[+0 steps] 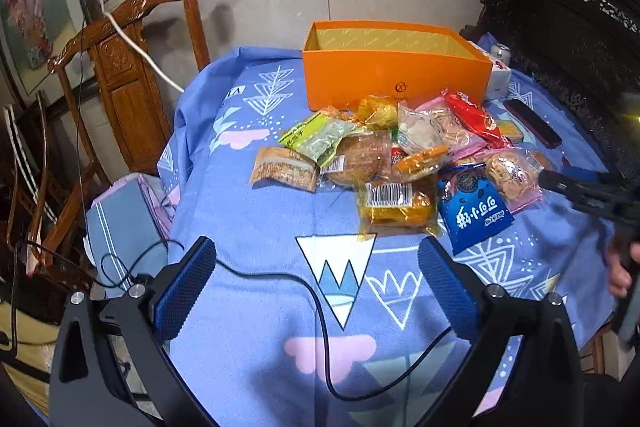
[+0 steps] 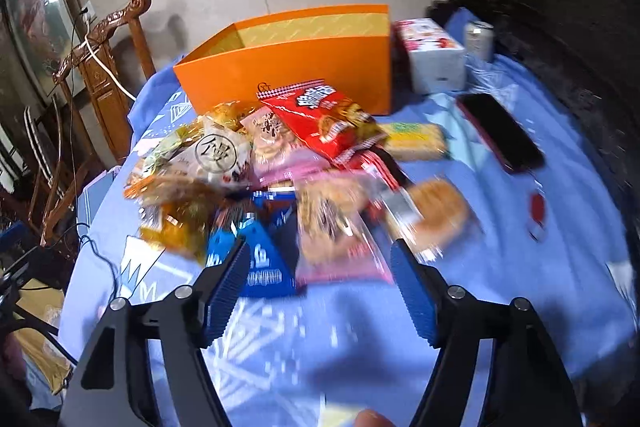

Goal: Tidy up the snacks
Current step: 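Grasp the pink cookie bag with the right tool while the left tool grasps an orange-wrapped snack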

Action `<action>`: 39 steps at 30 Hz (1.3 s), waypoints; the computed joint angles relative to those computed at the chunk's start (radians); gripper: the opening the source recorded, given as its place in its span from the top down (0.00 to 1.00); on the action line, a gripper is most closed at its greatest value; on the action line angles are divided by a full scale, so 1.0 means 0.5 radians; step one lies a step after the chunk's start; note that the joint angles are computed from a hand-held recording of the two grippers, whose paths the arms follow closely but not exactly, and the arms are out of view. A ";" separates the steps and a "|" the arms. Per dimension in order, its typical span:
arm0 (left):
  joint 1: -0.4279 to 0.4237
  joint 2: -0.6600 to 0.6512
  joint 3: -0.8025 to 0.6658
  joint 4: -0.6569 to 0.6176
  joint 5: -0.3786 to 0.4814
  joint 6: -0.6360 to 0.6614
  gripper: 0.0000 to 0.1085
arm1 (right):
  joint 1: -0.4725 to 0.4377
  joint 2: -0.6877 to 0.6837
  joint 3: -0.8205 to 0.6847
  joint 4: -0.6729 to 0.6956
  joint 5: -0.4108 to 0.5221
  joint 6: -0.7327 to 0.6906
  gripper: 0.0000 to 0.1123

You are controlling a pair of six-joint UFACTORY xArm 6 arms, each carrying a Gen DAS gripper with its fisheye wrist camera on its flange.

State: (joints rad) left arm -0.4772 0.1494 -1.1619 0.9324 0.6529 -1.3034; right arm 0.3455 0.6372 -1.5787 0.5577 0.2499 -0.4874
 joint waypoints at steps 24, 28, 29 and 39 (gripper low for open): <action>0.142 1.051 -1.087 -0.160 -0.647 0.726 0.10 | -0.062 0.453 -0.552 -0.102 0.319 0.178 0.73; 0.152 1.143 -1.142 -0.617 -0.743 1.148 0.48 | -0.070 0.446 -0.547 -0.059 0.346 0.128 0.72; 0.148 1.171 -1.166 -0.724 -0.728 1.246 0.50 | -0.070 0.448 -0.551 -0.062 0.351 0.125 0.71; 0.157 1.159 -1.113 -0.710 -0.657 1.230 0.52 | -0.078 0.630 -0.821 -0.189 0.542 0.240 0.50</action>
State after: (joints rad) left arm -0.3986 0.7290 -1.7186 0.5776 0.3245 -0.6884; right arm 0.3067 0.9522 -1.9892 0.4633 0.5210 -0.3672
